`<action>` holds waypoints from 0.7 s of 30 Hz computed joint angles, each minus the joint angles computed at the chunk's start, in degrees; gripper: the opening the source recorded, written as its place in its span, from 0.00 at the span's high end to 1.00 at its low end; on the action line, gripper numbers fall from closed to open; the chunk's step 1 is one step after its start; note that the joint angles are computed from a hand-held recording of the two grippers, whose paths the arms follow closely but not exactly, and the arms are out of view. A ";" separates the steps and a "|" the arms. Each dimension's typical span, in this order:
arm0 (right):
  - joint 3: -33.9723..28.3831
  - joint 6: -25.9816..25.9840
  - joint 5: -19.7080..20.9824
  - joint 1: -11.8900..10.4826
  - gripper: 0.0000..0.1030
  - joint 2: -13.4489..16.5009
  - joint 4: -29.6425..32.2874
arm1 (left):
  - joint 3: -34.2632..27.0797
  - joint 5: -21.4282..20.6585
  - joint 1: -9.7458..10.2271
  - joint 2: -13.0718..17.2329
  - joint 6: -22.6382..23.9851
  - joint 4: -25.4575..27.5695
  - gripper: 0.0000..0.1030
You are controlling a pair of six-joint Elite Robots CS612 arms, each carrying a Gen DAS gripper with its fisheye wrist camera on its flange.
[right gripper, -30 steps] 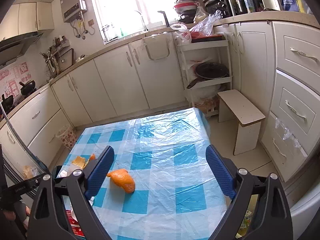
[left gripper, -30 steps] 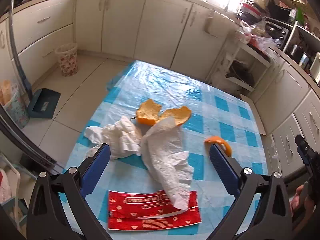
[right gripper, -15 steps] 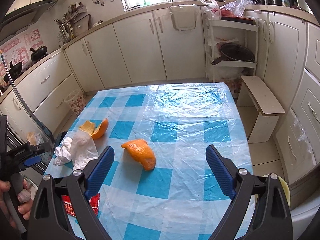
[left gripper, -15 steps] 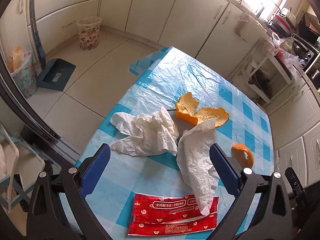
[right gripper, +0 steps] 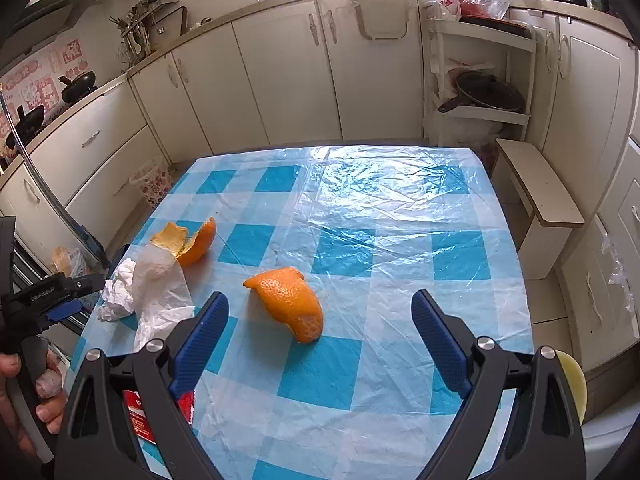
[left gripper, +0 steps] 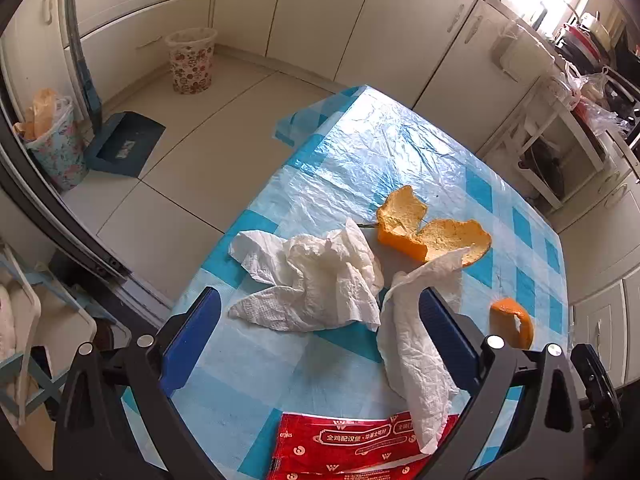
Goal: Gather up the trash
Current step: 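Bring both tools back over the table toward the orange peel, then grasp the orange peel with the right tool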
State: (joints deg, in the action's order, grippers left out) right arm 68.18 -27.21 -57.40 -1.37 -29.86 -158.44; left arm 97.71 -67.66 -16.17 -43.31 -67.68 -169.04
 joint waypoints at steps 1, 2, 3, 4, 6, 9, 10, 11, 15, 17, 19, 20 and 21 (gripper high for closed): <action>-0.28 -0.04 -0.08 0.08 0.14 0.16 0.24 | -0.29 0.05 0.09 0.16 -0.07 0.49 0.07; -0.56 -0.08 -0.18 0.16 0.14 0.32 0.52 | -0.50 0.10 0.19 0.29 -0.12 0.83 0.07; -0.89 -0.14 -0.35 0.27 0.14 0.49 0.89 | -0.73 0.10 0.27 0.42 -0.15 1.19 0.07; -1.20 -0.18 -0.50 0.37 0.14 0.65 1.24 | -0.98 0.03 0.39 0.55 -0.09 1.52 0.07; -1.93 -0.34 -0.88 0.59 0.14 1.05 1.97 | -1.44 0.00 0.57 0.77 0.21 2.15 0.07; -3.11 -0.32 -1.45 0.88 0.14 1.64 3.57 | -1.96 -0.04 0.90 1.09 0.55 2.86 0.07; -3.39 -0.33 -1.54 0.96 0.14 1.77 4.04 | -2.12 -0.29 1.01 1.23 0.60 2.93 0.07; -3.62 -0.47 -1.73 1.08 0.14 1.88 4.45 | -2.22 -0.52 1.10 1.35 0.72 2.97 0.07; -4.12 -1.61 -2.45 1.51 0.14 2.14 6.01 | -2.40 -2.46 1.39 1.92 3.39 0.95 0.08; -4.28 -1.97 -2.75 1.65 0.14 2.21 6.49 | -2.60 -3.61 1.33 2.07 6.54 -0.47 0.16; -4.24 -1.98 -2.99 1.70 0.14 2.21 6.59 | -2.76 -5.43 1.29 2.14 9.98 -1.86 0.29; -4.20 -1.91 -3.04 1.69 0.14 2.19 6.66 | -2.57 -6.31 1.31 2.15 10.93 -2.97 0.37; -4.14 -1.87 -3.10 1.69 0.14 2.16 6.67 | -2.28 -7.16 1.36 2.12 11.34 -4.14 0.46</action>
